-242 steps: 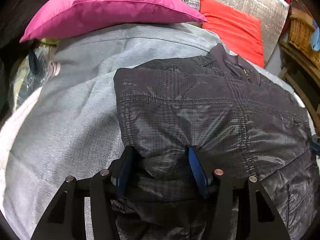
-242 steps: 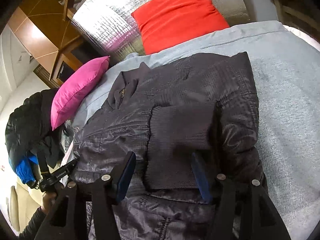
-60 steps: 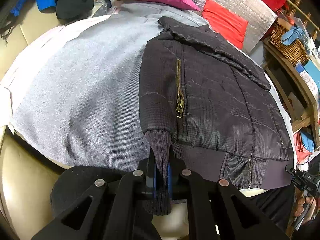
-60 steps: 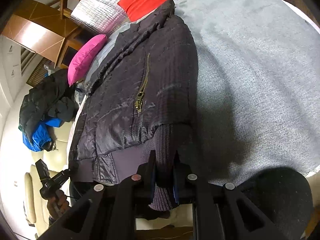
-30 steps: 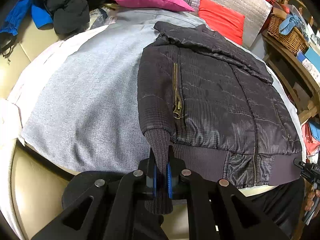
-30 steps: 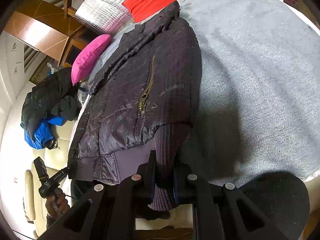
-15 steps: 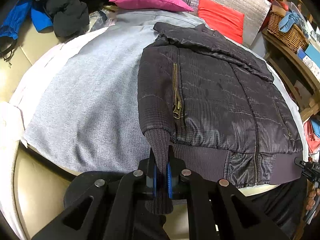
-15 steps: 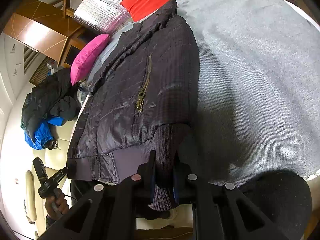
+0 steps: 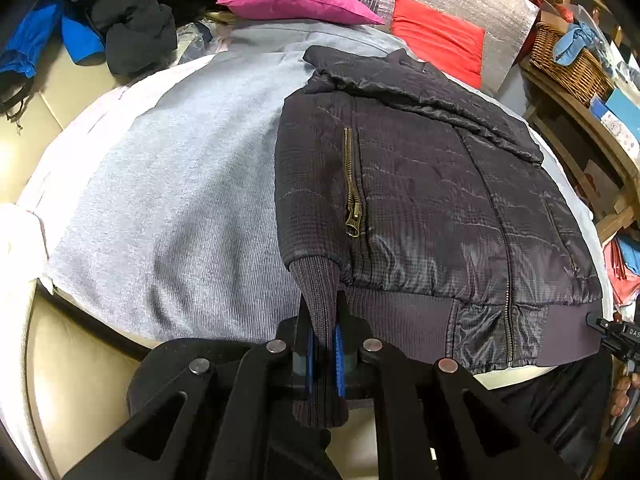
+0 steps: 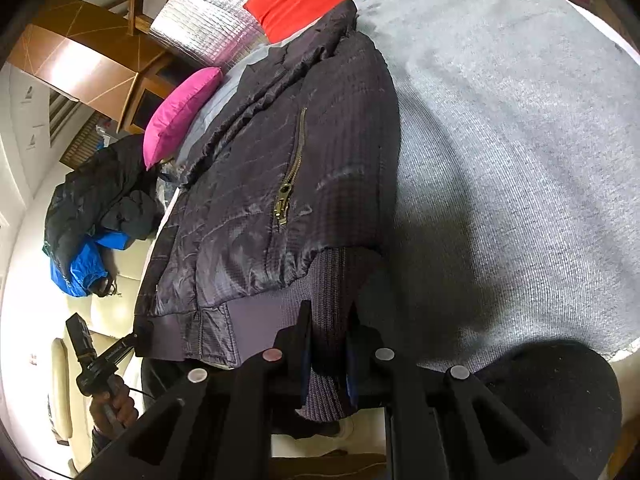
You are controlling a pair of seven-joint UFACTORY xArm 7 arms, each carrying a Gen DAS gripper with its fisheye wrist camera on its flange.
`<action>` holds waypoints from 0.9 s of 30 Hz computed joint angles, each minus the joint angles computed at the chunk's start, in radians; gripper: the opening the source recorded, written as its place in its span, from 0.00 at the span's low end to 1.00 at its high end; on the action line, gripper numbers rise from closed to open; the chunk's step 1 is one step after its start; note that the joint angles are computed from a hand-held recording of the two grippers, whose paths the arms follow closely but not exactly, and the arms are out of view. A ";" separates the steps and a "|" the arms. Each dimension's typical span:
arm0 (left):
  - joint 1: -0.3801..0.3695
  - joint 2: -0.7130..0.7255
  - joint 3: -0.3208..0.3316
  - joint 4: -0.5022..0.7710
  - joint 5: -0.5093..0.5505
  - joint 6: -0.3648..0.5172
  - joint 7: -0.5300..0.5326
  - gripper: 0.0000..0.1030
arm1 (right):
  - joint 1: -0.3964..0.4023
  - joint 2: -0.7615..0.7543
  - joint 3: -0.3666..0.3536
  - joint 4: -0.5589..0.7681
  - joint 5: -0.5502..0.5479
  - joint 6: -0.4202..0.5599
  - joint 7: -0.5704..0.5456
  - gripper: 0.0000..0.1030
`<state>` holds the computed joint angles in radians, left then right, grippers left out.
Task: Fold large clothes
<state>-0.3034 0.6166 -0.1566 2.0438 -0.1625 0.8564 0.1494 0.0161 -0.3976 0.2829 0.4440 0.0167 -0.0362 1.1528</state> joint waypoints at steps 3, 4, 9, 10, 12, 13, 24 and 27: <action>-0.002 -0.003 0.002 -0.004 0.004 0.001 0.001 0.08 | 0.009 -0.001 -0.010 -0.001 0.002 -0.003 -0.004 0.14; -0.003 -0.003 0.004 -0.004 0.008 0.002 0.000 0.08 | 0.009 -0.002 -0.010 -0.001 0.002 -0.003 -0.006 0.14; -0.011 -0.007 0.009 -0.011 0.021 -0.007 -0.009 0.08 | 0.030 0.007 -0.035 -0.012 0.013 -0.023 -0.021 0.14; -0.011 -0.008 0.009 -0.013 0.022 -0.009 -0.010 0.08 | 0.033 0.010 -0.038 -0.011 0.016 -0.022 -0.025 0.14; -0.011 -0.006 0.008 -0.011 0.022 -0.009 -0.013 0.08 | 0.041 0.013 -0.049 -0.009 0.021 -0.017 -0.035 0.14; -0.009 -0.006 0.006 -0.011 0.020 -0.009 -0.012 0.08 | 0.040 0.013 -0.048 -0.006 0.022 -0.012 -0.038 0.14; 0.003 -0.005 -0.001 -0.015 0.001 -0.012 0.004 0.08 | 0.028 0.007 -0.035 0.008 0.016 0.017 -0.032 0.14; 0.002 -0.009 -0.001 -0.021 0.001 -0.017 0.004 0.08 | 0.031 0.008 -0.040 0.009 0.014 0.020 -0.033 0.14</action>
<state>-0.3010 0.6073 -0.1571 2.0232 -0.1616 0.8398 0.1531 0.0468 -0.3891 0.2431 0.4530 0.0303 -0.0167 1.1195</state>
